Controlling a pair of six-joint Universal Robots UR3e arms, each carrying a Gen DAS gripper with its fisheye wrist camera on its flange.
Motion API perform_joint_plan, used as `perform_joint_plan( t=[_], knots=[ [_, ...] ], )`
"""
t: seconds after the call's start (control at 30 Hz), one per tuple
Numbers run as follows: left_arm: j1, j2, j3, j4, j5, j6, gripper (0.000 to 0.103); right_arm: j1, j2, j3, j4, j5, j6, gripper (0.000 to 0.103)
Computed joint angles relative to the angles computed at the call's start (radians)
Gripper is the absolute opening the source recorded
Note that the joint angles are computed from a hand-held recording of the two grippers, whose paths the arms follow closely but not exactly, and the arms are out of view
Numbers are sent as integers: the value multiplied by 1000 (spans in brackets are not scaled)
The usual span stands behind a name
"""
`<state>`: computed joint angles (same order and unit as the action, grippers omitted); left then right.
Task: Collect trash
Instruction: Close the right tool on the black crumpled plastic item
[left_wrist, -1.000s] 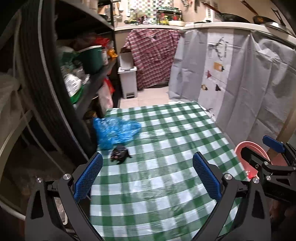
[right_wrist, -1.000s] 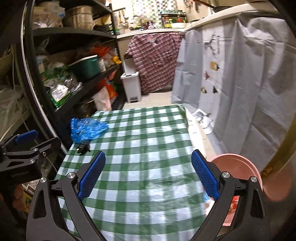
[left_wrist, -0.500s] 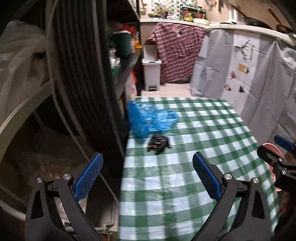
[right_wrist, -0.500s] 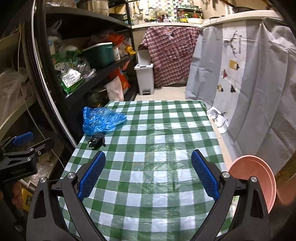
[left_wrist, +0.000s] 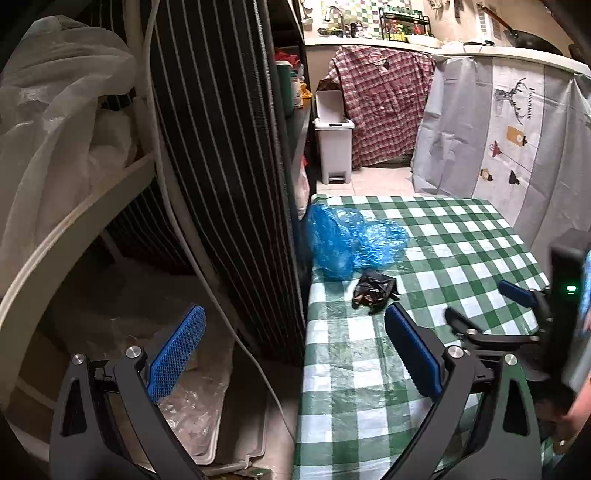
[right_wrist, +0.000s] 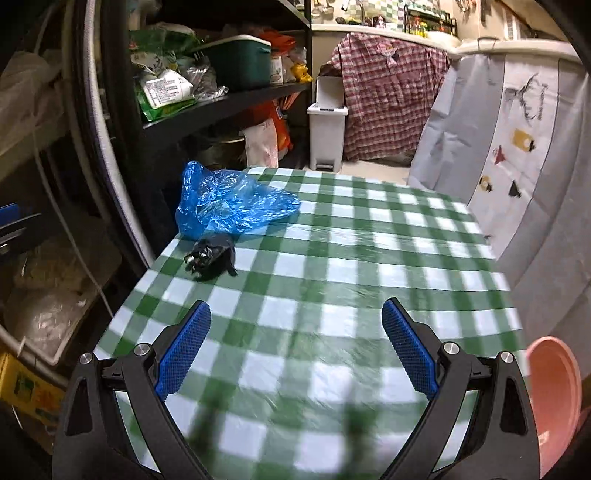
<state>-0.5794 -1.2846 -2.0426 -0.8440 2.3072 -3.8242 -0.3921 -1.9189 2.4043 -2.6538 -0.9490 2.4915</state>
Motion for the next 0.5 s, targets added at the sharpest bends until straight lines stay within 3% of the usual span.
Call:
perform_joint_plan(
  t=[0.13,0.23,0.5],
  knots=[
    [18,7,4,-39,13,-4,94,185,231,-75,-218,-103,159,92],
    [50,31,-9,-70,-1,-3,94,279,347,-133,-308,-162,212,92],
    [130,103,-53,-78,-54,26,94,416,555,-286,-353,-260,308,92]
  ],
)
